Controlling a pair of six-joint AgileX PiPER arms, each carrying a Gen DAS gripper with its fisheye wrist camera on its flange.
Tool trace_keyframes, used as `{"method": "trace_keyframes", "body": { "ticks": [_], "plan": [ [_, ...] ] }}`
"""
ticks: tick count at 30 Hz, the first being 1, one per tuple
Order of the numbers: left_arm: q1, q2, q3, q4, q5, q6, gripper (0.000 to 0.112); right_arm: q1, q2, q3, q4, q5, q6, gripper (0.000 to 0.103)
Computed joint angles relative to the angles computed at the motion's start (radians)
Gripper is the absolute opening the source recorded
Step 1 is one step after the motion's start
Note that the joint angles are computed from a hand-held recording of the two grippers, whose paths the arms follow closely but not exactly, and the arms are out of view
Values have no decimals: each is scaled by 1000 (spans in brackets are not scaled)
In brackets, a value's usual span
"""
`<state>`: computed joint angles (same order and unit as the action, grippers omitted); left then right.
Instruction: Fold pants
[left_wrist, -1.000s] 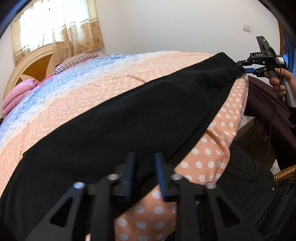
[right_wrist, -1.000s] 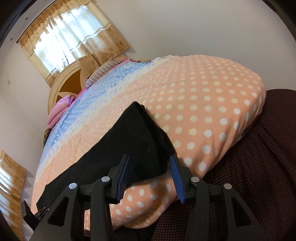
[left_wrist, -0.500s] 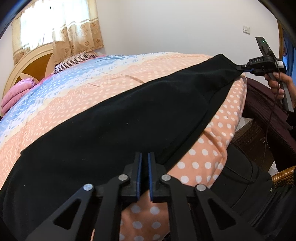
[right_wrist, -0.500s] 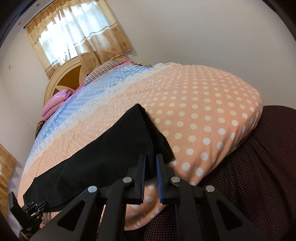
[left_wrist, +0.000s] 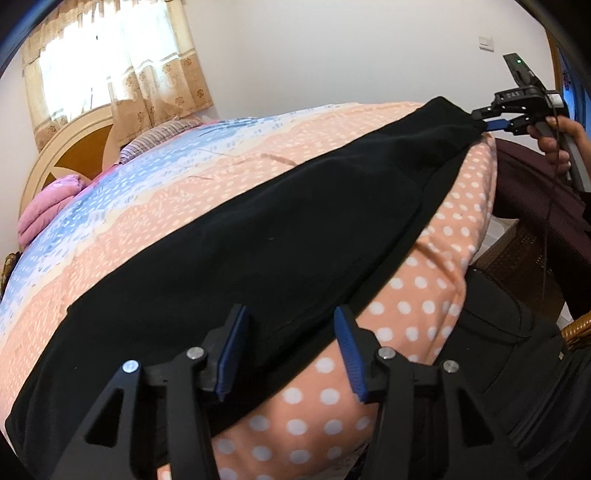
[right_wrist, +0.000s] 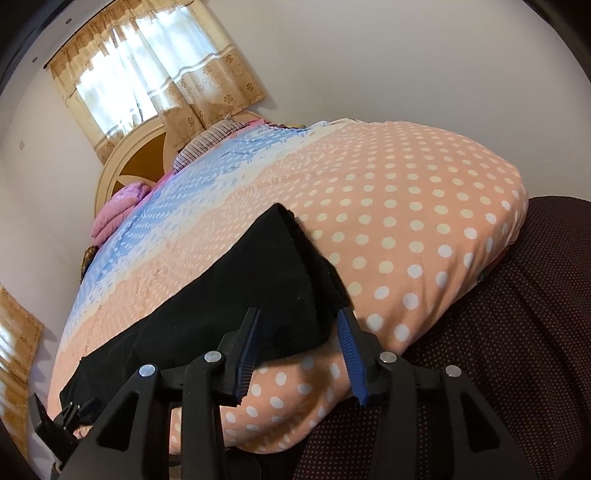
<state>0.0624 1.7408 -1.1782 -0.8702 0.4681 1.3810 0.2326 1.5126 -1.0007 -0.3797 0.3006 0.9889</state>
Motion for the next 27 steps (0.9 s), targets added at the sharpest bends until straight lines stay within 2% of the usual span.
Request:
{"method": "trace_keyframes", "body": {
  "ticks": [2,4,5,6,7,8,10,12,14,16,19,23,24,26,27],
  "plan": [
    [2,11,-8,19,-11,-11,47,12,6,-7,-35,16,34,44],
    [8,26,-21,3,-1,5,40,18,18,-19,-29,27,20,29],
    [8,29,-24,-5,-1,9,34,26,22,-25,-60,42,46,26],
    [6,31,-28,-8,-3,11,29,37,24,-27,-113,54,99,18],
    [2,30,-28,-8,-7,15,15,48,26,-30,-160,69,140,10],
    [0,27,-25,-8,-10,19,10,54,25,-30,-186,72,157,9],
    [5,12,-7,-58,-14,80,8,67,16,-20,-263,70,233,7],
    [19,-5,7,-111,-3,134,7,88,2,-14,-373,82,330,7],
    [47,-12,-6,-124,46,131,7,116,-12,-11,-486,109,425,6],
    [73,-14,-24,-133,98,118,7,129,-17,-14,-532,132,461,6],
    [84,-4,-30,-123,124,111,7,110,-3,-24,-471,132,399,6],
    [63,21,-20,-84,111,89,7,64,38,-34,-356,110,290,7],
    [55,26,-18,-68,102,78,7,36,39,-25,-293,79,244,7],
    [51,21,-7,-79,91,82,11,4,32,-11,-221,52,202,18],
    [53,16,-5,-77,102,79,13,1,24,-4,-239,53,225,30]
  ]
}}
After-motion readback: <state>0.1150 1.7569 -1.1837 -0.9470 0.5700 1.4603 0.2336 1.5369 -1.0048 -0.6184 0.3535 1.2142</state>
